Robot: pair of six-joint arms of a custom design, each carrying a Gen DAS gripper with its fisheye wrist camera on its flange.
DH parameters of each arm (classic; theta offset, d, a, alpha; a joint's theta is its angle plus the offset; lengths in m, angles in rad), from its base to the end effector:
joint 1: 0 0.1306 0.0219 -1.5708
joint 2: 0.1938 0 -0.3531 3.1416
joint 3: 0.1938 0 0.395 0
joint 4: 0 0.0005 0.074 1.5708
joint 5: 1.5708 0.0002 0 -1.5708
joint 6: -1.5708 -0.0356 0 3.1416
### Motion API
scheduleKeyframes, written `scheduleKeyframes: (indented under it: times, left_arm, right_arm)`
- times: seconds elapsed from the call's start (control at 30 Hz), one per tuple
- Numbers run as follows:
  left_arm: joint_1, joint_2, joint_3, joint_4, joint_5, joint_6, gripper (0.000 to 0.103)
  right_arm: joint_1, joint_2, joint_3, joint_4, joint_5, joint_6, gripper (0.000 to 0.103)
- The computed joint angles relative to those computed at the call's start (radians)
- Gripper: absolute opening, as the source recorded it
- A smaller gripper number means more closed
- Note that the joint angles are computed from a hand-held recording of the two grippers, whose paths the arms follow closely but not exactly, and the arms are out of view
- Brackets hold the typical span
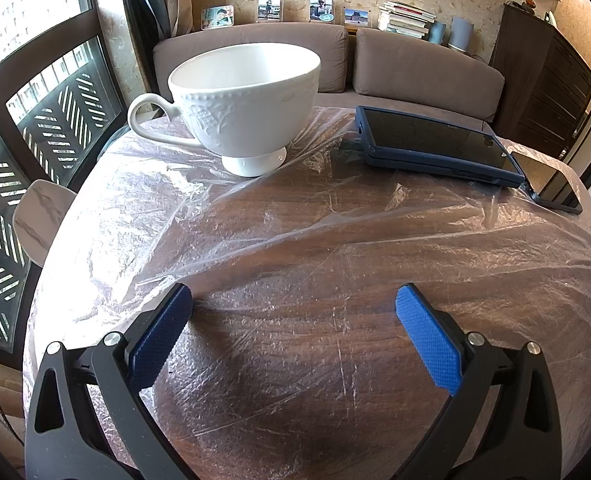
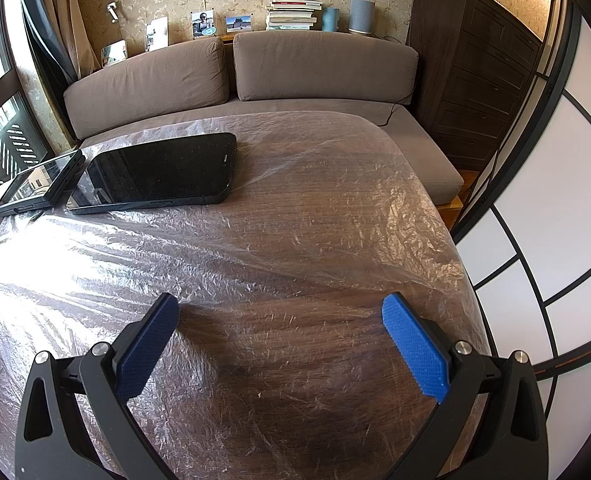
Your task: Collect trash
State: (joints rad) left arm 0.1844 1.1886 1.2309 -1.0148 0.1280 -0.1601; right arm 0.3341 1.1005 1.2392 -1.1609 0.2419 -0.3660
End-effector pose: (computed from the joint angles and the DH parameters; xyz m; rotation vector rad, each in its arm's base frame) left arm 0.4058 0.0705 0.4037 0.0193 2.5315 -0.0260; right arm 0.3555 0.1138 0.4322 0.1277 2.5445 -0.0450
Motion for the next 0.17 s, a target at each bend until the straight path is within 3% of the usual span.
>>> scheduleKeyframes:
  times: [0.17]
  left_arm:
    - [0.0,0.001,0.001,0.0,0.0,0.0,0.102]
  right_arm:
    - [0.0,0.0,0.0,0.0,0.0,0.0,0.099]
